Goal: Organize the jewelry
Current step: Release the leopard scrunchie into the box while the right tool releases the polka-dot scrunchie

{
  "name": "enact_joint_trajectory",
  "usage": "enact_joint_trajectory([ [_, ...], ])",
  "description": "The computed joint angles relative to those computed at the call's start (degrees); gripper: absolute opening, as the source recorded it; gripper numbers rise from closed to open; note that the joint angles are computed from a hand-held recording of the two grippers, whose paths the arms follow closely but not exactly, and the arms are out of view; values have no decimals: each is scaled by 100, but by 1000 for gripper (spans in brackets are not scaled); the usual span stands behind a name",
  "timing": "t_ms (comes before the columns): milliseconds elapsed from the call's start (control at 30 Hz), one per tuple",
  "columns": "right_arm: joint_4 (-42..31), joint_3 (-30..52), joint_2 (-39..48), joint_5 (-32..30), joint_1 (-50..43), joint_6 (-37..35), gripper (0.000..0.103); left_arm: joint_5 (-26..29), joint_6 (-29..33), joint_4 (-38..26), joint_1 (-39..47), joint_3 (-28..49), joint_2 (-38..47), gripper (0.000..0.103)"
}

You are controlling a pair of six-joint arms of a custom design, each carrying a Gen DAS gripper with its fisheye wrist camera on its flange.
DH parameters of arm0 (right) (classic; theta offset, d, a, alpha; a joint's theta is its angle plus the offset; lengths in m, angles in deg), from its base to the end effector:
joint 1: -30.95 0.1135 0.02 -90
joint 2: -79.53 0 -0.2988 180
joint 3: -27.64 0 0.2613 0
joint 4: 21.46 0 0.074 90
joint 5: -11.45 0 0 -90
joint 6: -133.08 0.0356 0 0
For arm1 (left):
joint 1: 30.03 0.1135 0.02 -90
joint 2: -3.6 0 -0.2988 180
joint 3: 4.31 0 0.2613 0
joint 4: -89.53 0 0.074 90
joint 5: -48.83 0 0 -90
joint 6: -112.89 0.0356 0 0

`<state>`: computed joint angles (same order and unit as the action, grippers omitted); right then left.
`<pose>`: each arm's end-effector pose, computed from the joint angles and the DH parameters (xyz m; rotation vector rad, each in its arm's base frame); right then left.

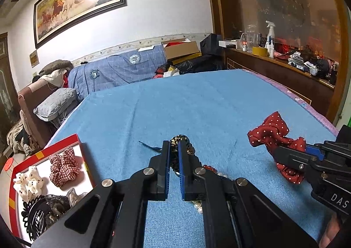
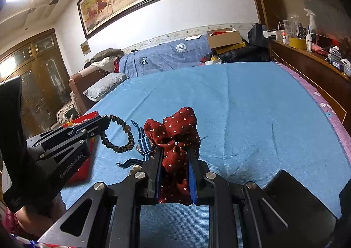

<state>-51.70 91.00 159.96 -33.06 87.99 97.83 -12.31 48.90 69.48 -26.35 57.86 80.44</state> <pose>0.1776 0.2272 0.2587 0.3005 2.0962 0.1850 0.2917 0.0015 0.2784 0.6788 1.9894 -0.2386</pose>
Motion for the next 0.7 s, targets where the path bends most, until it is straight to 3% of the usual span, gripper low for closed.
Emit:
enact_joint_trajectory([
  [500,96,26,33,18,44,-128,21,40,-152,-326,23,201,-56,6],
  [700,254,-89,-175,-27,98,117,22,496,-84,-721,599,272,-268,7],
])
